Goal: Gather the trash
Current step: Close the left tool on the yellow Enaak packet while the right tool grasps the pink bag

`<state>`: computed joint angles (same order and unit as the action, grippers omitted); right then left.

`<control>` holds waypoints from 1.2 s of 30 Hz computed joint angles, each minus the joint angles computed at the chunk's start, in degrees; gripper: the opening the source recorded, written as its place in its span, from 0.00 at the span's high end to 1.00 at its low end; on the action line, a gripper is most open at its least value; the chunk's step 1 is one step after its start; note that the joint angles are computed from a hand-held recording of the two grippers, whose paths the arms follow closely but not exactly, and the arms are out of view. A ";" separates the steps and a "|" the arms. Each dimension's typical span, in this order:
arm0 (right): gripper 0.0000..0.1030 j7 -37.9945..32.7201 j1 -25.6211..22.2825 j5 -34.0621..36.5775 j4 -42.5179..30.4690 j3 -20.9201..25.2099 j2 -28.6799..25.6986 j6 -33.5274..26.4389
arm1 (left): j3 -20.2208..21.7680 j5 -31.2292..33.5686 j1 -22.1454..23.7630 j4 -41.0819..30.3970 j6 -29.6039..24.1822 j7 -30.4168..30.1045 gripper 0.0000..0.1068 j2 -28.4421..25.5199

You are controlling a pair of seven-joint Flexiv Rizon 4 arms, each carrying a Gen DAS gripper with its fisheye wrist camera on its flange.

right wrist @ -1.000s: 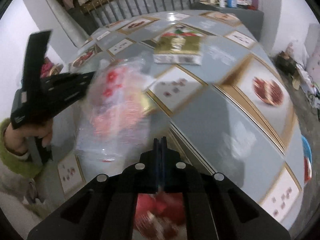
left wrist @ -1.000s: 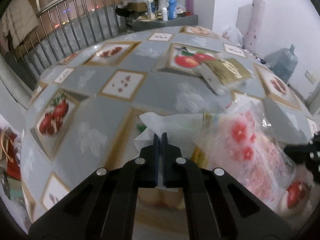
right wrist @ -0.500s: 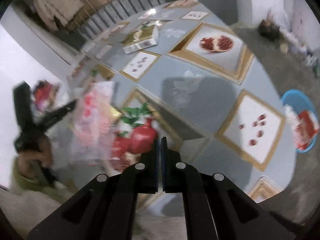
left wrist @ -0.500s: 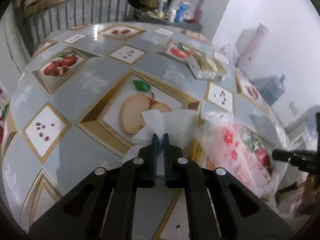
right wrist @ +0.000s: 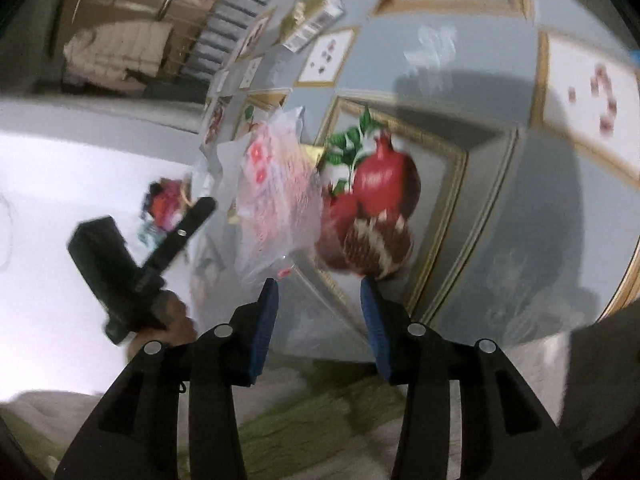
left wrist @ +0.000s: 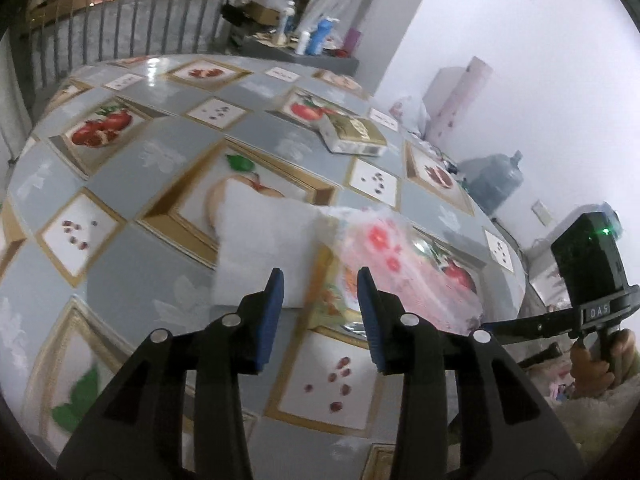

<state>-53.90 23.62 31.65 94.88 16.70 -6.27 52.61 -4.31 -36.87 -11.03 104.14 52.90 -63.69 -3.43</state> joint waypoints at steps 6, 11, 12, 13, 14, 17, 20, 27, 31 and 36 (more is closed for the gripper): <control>0.59 1.55 0.59 3.26 -0.44 0.68 -2.29 5.77 | -0.33 3.84 -0.01 -1.95 -1.86 -1.92 0.72 -2.02; 0.60 3.33 0.03 6.05 -0.61 1.61 -3.78 11.13 | -0.32 5.03 0.47 -2.49 -3.68 -3.49 0.76 -2.57; 0.65 4.00 -0.04 6.37 -0.48 1.69 -3.98 12.14 | -0.33 5.07 0.49 -2.40 -3.69 -3.36 0.76 -2.48; 0.70 5.05 0.07 5.79 -0.21 1.63 -4.06 12.72 | -0.32 5.17 0.50 -2.31 -3.63 -3.24 0.76 -2.41; 0.73 5.74 -0.05 5.52 -0.07 1.60 -4.19 13.09 | -0.35 5.16 0.51 -2.30 -3.60 -3.14 0.76 -2.44; 0.81 6.64 -0.47 6.02 0.07 2.12 -4.84 14.31 | -0.36 5.21 0.52 -2.18 -3.50 -2.87 0.76 -2.35; 0.91 6.94 -0.72 5.40 0.62 2.35 -5.02 15.28 | -0.36 5.18 0.56 -2.24 -3.58 -2.87 0.76 -2.40; 0.95 9.96 -0.32 -0.71 5.07 1.09 -2.07 19.67 | -0.34 3.83 0.84 -2.57 -3.30 -1.57 0.76 -2.16; 0.95 15.68 -0.12 -7.52 8.80 -0.50 0.22 20.81 | -0.49 4.36 0.91 -4.01 -5.46 -1.48 0.76 -2.53; 0.95 17.91 -0.68 -10.04 10.18 -0.73 0.84 20.92 | -0.89 5.87 0.51 -6.01 -9.26 -2.09 0.72 -3.20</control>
<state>-36.00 22.94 21.61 105.06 15.97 -5.43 73.53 -5.20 -31.00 -10.52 98.14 43.64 -65.78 -6.63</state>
